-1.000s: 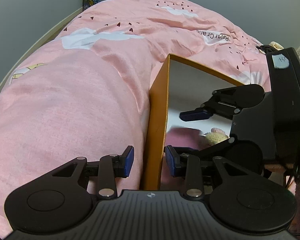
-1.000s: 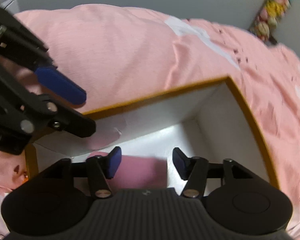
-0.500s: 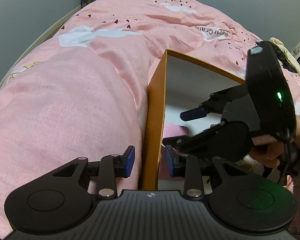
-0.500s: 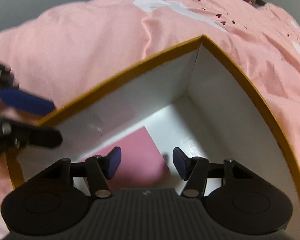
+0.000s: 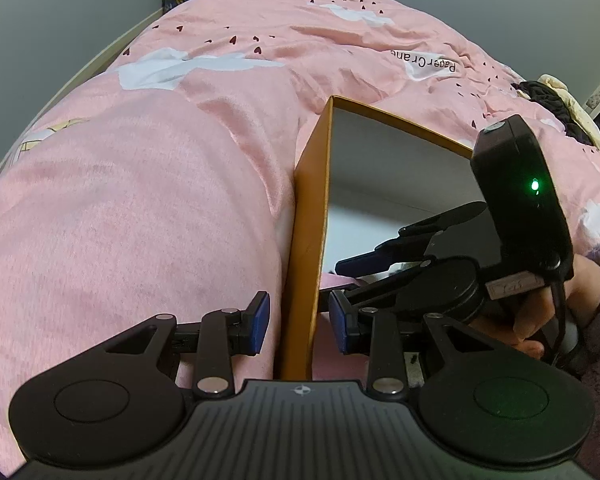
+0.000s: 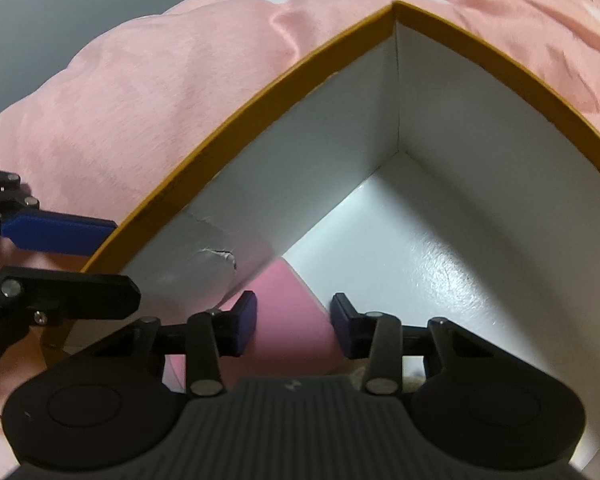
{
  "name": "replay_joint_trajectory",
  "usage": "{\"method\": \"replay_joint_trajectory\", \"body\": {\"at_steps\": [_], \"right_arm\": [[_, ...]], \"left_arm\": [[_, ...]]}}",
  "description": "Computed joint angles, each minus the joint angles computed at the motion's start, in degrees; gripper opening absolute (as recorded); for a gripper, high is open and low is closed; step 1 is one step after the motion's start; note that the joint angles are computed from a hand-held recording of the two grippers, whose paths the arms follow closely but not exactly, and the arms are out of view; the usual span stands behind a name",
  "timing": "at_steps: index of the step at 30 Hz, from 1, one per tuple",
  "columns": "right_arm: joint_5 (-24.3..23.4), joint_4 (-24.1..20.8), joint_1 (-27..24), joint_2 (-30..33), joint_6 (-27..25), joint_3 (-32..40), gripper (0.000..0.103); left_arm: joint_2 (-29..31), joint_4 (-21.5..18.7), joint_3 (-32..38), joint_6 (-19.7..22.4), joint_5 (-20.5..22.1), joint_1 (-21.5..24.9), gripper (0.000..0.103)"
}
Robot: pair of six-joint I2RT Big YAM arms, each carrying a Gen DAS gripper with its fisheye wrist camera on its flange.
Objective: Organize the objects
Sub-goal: 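Lower the pink case into a box corner and open the right gripper, then move both grippers back toward the black box with gold text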
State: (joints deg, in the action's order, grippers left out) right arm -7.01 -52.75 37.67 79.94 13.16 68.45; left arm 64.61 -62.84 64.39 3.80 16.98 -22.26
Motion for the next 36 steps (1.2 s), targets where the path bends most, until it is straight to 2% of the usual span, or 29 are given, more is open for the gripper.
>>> {"method": "replay_joint_trajectory", "body": {"at_steps": [4, 8, 14, 17, 18, 21, 23, 24, 25, 28, 30, 32, 36], "right_arm": [[3.02, 0.53, 1.64, -1.04, -0.04, -0.46, 0.044], [7.55, 1.19, 3.85, -4.59, 1.40, -1.24, 0.044], [14.72, 2.06, 8.22, -12.80, 7.68, -3.86, 0.044], [20.18, 5.52, 11.73, -19.61, 10.80, -8.29, 0.049], [23.01, 6.01, 14.09, -22.29, 11.98, -9.55, 0.056], [32.03, 3.95, 20.33, -26.21, 15.96, -10.97, 0.059], [37.45, 1.13, 24.22, -27.23, 19.86, -11.31, 0.060], [40.47, -1.25, 26.70, -27.63, 22.89, -11.21, 0.060], [42.42, -2.46, 28.03, -27.51, 25.20, -11.48, 0.060], [47.15, -10.60, 33.04, -27.62, 36.72, -11.29, 0.061], [47.74, -16.77, 35.98, -27.52, 46.25, -11.19, 0.061], [46.46, -21.11, 38.27, -27.35, 55.00, -11.95, 0.064], [43.59, -24.99, 41.96, -27.04, 66.90, -14.11, 0.067]], "left_arm": [[-1.14, 0.07, -0.11, 0.01, -0.08, -0.42, 0.037], [-3.68, 0.27, -0.36, 0.75, 0.99, -0.26, 0.037], [-9.28, -1.44, -0.50, 5.30, 3.53, 0.59, 0.037], [-11.97, -3.08, -0.79, 7.64, 4.44, 1.11, 0.037], [-12.83, -3.83, -1.00, 8.50, 4.68, 1.14, 0.037], [-14.17, -7.70, -1.39, 11.80, 8.25, 2.02, 0.037], [-14.64, -10.79, -1.81, 14.07, 10.62, 2.21, 0.037], [-15.19, -11.51, -2.47, 14.96, 10.49, 1.80, 0.037], [-15.85, -11.98, -3.17, 15.51, 9.62, 0.78, 0.037], [-17.79, -13.33, -5.56, 17.50, 6.93, -2.83, 0.037], [-18.54, -14.25, -7.10, 18.25, 5.72, -5.40, 0.037], [-19.58, -13.69, -9.06, 17.89, 3.76, -8.43, 0.037], [-19.94, -13.27, -11.65, 14.52, 0.35, -13.43, 0.037]]}}
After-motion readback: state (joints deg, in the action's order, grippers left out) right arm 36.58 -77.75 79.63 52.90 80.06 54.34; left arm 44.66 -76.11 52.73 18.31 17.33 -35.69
